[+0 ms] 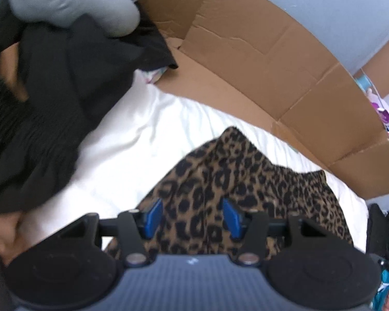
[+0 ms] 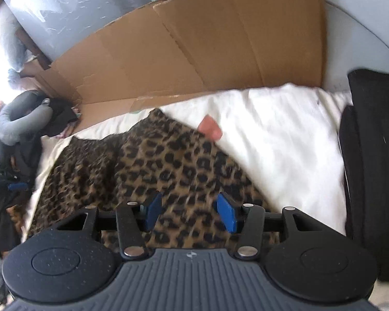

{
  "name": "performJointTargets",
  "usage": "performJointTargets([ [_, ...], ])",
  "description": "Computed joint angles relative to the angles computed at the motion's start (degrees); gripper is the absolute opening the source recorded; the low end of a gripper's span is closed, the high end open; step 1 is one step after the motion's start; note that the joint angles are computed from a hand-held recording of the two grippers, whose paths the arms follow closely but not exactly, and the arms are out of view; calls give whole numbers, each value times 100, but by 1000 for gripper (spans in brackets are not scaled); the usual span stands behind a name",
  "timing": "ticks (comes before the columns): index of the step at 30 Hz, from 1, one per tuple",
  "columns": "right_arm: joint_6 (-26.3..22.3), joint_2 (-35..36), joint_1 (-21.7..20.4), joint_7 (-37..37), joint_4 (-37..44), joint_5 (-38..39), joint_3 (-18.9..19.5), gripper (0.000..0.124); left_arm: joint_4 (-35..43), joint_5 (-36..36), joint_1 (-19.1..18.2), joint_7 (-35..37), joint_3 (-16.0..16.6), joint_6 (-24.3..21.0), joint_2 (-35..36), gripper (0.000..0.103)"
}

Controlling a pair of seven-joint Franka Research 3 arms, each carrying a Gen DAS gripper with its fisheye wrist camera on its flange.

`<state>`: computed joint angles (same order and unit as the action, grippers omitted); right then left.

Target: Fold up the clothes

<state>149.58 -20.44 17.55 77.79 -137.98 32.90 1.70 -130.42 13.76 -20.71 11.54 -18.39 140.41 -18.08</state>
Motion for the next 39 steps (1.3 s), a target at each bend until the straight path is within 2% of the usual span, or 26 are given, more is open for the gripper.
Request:
performJointTargets([
  [8,270,1405,-60,-97,1120,-225,101,55,610,383,238,353,149,450,927,54],
  [13,265,2087,-88,-15,1771,-570,219,55,962,253,213,700,210,393,1389,56],
  [20,66,2707,-27,152,2409,-1146,304,55,1466,394,176,1071,249,124,1901,63],
  [24,43,2996,28,284,2669,-1377,312,55,1663,397,158,1346,278,-65,2098,63],
  [32,-77,3448,207,564,3117,-1908,287,55,1592,227,163,1715,315,207,2240,62],
  [33,-89,3492,237,628,3169,-1977,278,55,1569,226,165,1723,319,255,2243,59],
  [34,-109,3522,260,694,3206,-2029,271,47,1537,218,168,1710,323,309,2235,55],
  [36,-175,3562,237,640,3268,-1954,324,29,1489,159,176,1812,316,444,2214,31],
  [37,-233,3574,223,564,3304,-1911,353,12,1573,224,154,1890,303,308,2239,28],
  [38,-255,3572,259,582,3316,-2008,330,3,1658,325,130,1942,297,149,2257,19],
  [39,-253,3561,284,582,3317,-2080,316,1,1742,423,106,1996,292,-7,2276,15],
])
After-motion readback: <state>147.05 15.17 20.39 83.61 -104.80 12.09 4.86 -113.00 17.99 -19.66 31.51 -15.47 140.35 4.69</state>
